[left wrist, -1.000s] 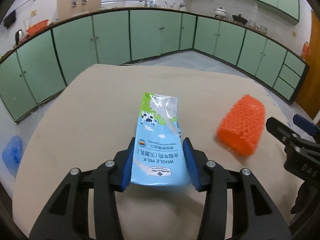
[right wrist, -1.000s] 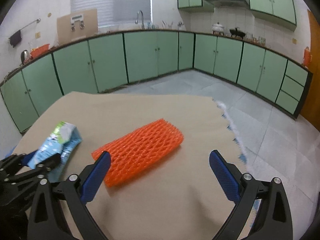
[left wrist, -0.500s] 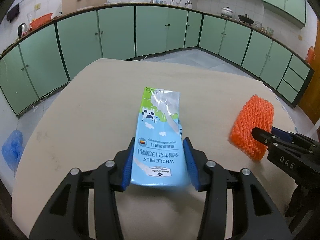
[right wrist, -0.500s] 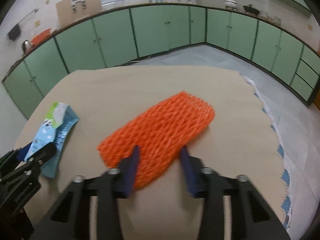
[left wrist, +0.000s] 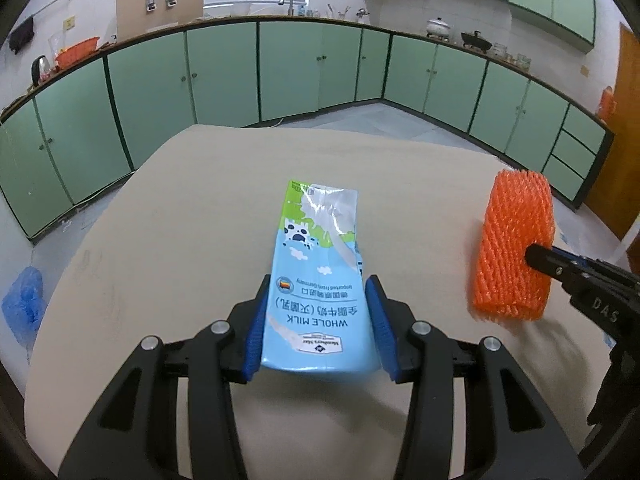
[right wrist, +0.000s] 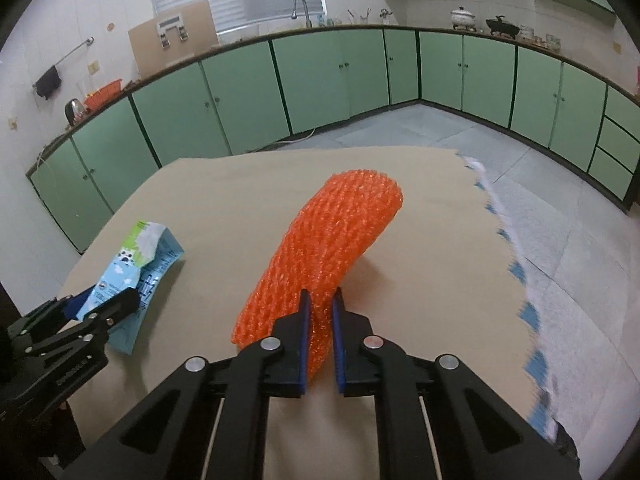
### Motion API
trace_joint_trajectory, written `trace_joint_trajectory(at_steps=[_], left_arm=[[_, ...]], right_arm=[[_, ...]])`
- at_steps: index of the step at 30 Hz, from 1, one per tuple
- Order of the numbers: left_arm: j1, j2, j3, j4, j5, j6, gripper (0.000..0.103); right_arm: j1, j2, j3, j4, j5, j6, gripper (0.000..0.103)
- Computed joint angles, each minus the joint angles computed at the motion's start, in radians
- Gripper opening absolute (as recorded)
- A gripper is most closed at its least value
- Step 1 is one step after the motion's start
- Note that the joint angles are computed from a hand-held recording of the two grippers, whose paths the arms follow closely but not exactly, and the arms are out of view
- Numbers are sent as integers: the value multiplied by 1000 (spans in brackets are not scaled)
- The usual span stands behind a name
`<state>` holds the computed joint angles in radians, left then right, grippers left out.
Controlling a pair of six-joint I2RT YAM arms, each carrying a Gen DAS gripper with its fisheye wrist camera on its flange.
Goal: Collect trash
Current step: 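Grasp the blue milk carton with the left tool while the right tool grasps the orange foam net, then lift and carry the milk carton and foam net over the trash bin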
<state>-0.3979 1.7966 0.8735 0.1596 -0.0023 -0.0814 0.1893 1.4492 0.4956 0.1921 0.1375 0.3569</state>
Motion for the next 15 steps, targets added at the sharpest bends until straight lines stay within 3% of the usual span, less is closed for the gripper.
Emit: trace_joint_trajectory(at_steps=[8,15], left_arm=[[-112,-233,-202,11,-14,-43,44],[-242,-434,-303,-40,-69,-109,44]], right_arm=[[60,-393,-155,-190,75,-10,10],[181,-840,-219,-549,212,50,10]])
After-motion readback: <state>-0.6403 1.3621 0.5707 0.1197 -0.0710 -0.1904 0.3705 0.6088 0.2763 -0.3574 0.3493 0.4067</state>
